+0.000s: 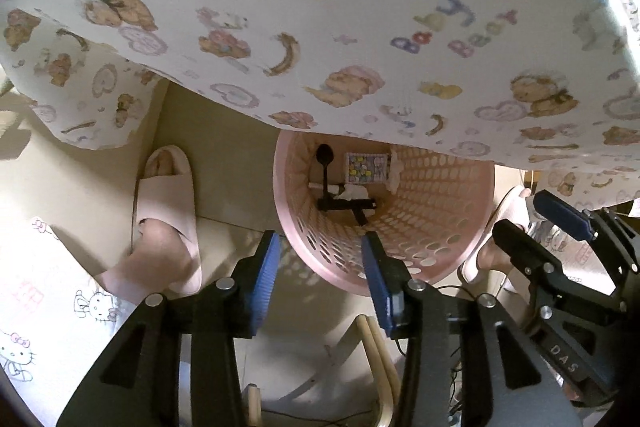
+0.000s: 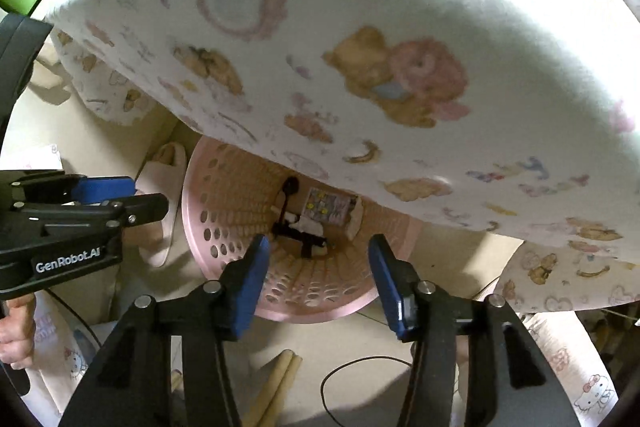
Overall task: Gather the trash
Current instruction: 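Raise both open tools up away from the basket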
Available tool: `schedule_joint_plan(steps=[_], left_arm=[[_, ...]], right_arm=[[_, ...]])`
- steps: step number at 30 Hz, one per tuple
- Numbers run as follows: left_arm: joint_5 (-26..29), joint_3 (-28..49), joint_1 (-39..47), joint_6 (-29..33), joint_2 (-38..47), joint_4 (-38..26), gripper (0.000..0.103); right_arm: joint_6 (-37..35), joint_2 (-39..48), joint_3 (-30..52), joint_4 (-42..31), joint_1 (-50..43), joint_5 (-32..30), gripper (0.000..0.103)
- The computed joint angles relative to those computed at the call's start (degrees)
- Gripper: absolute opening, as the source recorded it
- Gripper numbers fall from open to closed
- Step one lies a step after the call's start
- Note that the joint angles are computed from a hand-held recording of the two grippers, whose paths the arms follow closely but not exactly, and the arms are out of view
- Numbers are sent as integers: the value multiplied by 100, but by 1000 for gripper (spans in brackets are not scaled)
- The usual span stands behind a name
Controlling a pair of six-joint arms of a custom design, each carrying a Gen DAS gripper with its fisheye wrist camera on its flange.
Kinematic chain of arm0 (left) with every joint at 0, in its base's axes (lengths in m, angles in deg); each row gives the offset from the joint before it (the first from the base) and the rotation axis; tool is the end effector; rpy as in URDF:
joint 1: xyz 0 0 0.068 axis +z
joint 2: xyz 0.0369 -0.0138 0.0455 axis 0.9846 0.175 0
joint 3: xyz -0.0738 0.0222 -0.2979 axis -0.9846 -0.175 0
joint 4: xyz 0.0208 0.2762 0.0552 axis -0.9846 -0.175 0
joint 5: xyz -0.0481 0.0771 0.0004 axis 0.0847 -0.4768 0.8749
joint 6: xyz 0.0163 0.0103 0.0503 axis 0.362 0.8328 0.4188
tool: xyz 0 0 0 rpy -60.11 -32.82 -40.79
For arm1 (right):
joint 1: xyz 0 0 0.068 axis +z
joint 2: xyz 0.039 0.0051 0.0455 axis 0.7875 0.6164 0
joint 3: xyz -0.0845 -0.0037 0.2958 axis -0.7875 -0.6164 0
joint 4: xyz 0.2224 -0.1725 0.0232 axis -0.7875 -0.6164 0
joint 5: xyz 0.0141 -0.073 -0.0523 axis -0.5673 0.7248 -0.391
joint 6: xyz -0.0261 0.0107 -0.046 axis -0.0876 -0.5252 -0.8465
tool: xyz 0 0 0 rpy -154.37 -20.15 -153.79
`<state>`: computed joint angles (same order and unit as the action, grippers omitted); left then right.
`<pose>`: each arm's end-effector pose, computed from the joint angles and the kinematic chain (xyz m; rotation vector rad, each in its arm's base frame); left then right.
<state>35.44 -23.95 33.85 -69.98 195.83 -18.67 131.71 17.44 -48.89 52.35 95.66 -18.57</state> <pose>0.2132 -0.2259 0.0673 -0.3805 -3.0911 0.1563 0.1535 0.1428 0.0616 0.0208 2.9721 0.0778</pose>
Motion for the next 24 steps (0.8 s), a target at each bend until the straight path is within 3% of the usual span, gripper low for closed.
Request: schedule_joint_plan(steps=[3, 8, 14, 24], left_arm=[[-130, -22, -55, 1, -158, -36, 49], [-261, -54, -73, -14, -410, -137, 55], [-407, -117, -53, 25, -773, -200, 56], [-1455, -265, -351, 80, -1844, -259, 59]], right_arm=[[48, -163, -66, -16, -47, 10, 63], [78, -426, -30, -236, -5, 219, 67], [173, -991, -88, -550, -6, 461, 68], [314, -2368, 55, -1561, 478, 1131, 68]])
